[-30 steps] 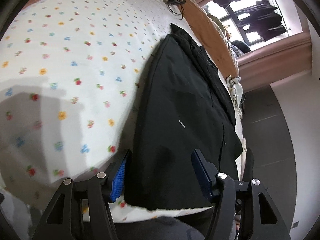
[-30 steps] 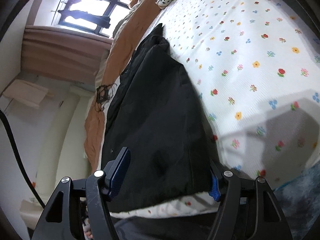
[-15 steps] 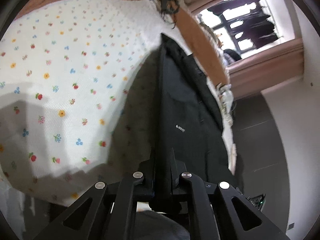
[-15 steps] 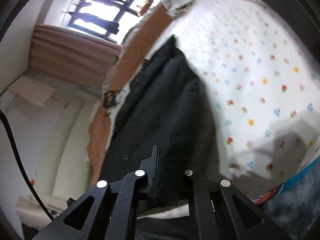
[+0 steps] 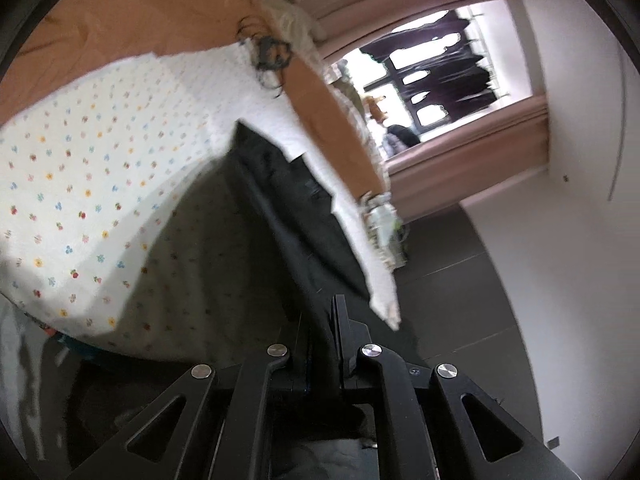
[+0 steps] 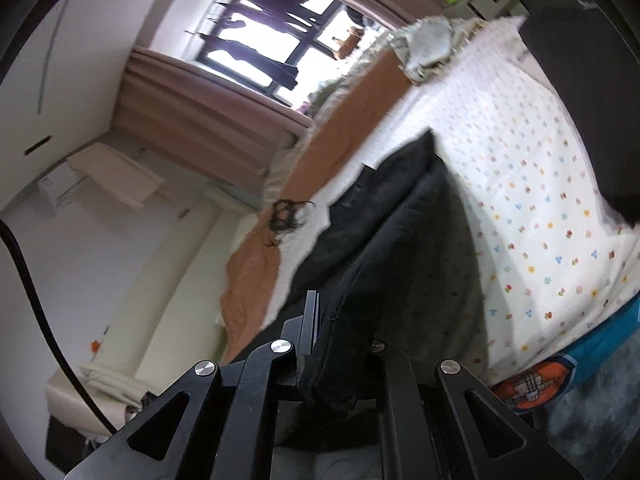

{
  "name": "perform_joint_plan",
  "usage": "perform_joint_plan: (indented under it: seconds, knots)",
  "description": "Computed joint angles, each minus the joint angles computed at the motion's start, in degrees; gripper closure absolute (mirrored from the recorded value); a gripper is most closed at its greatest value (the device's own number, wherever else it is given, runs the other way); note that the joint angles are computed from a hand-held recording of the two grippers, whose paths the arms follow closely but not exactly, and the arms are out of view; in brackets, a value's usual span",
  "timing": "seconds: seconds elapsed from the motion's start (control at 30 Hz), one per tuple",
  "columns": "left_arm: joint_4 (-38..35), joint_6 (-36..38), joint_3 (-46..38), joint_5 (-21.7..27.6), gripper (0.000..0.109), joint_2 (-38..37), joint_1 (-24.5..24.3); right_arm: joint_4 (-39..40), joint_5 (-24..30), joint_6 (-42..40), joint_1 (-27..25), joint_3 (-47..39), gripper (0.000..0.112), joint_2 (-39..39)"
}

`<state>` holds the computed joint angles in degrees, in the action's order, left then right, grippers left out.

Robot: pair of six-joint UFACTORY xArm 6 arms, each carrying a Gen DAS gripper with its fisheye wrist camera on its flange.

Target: Fold large clothes

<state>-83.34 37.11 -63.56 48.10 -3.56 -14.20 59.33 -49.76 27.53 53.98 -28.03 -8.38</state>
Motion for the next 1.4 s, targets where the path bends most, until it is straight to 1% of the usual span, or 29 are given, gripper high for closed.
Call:
perform_joint_plan:
  seconds: [0.1, 0.23, 0.27, 0.37, 0.43, 0.53, 0.57, 0.67, 0.8, 0.93, 1.07, 1.23, 1.33, 1.4]
  knots:
    - [-1.7, -0.1, 1.2, 1.1, 0.102, -4.5, 1.3, 5.7, -2.4, -7.6, 4.0, -2.0, 0.104, -2.8]
    - [-4.3, 1.1, 3.6, 2.5, 0.102, -10.8, 3.1, 10.4, -6.9, -16.1, 9.4, -4.6, 0.104, -5.4]
    - [-4.6, 1.0, 3.5, 2.6, 0.102, -11.3, 3.3, 11.1, -7.9, -18.2, 10.6, -5.5, 0.104, -5.9]
    - [-5.7, 1.1, 4.3, 3.7, 0.102, -14.5, 4.4, 12.5, -10.6, -22.3, 13.6, -7.4, 0.104, -6.6]
    - [-6.2, 1.6, 4.5, 4.2, 0.102, -15.7, 4.7, 12.9, -11.8, -24.0, 14.6, -8.2, 0.104, -6.8]
    - [-6.7, 2.0, 4.6, 4.0, 0.102, -16.5, 4.8, 12.3, -12.5, -24.4, 14.6, -8.4, 0.104, -7.0]
    - [-6.9, 2.2, 4.7, 4.2, 0.102, -16.6, 5.0, 12.0, -12.1, -24.3, 14.0, -8.6, 0.104, -6.9]
    - [-7.0, 1.9, 1.9, 3.2, 0.102, -13.7, 4.3, 11.5, -9.8, -25.1, 12.0, -9.0, 0.104, -7.7]
    - [-6.9, 1.2, -4.6, 1.7, 0.102, -7.6, 2.9, 10.8, -5.8, -26.7, 7.8, -10.3, 0.104, -8.3]
    - [-6.2, 0.3, -10.4, 0.3, 0.102, -2.3, 1.5, 6.8, -1.4, -23.8, 1.5, -10.4, 0.104, -7.9]
    - [-4.2, -2.7, -19.6, -1.5, 0.102, 5.5, -0.2, 3.1, 2.9, -21.3, -4.4, -10.6, 0.104, -7.5]
    - [-0.3, -7.9, -31.5, -3.2, 0.102, 15.5, -2.1, -3.9, 10.3, -16.3, -13.0, -11.5, 0.104, -6.0]
    - [1.5, -10.6, -36.9, -4.3, 0.102, 20.6, -2.9, -10.5, 14.6, -11.0, -18.5, -12.0, 0.104, -4.4]
    - [3.2, -12.9, -40.4, -5.0, 0.102, 23.9, -3.3, -16.3, 17.0, -6.0, -22.0, -12.5, 0.104, -2.8]
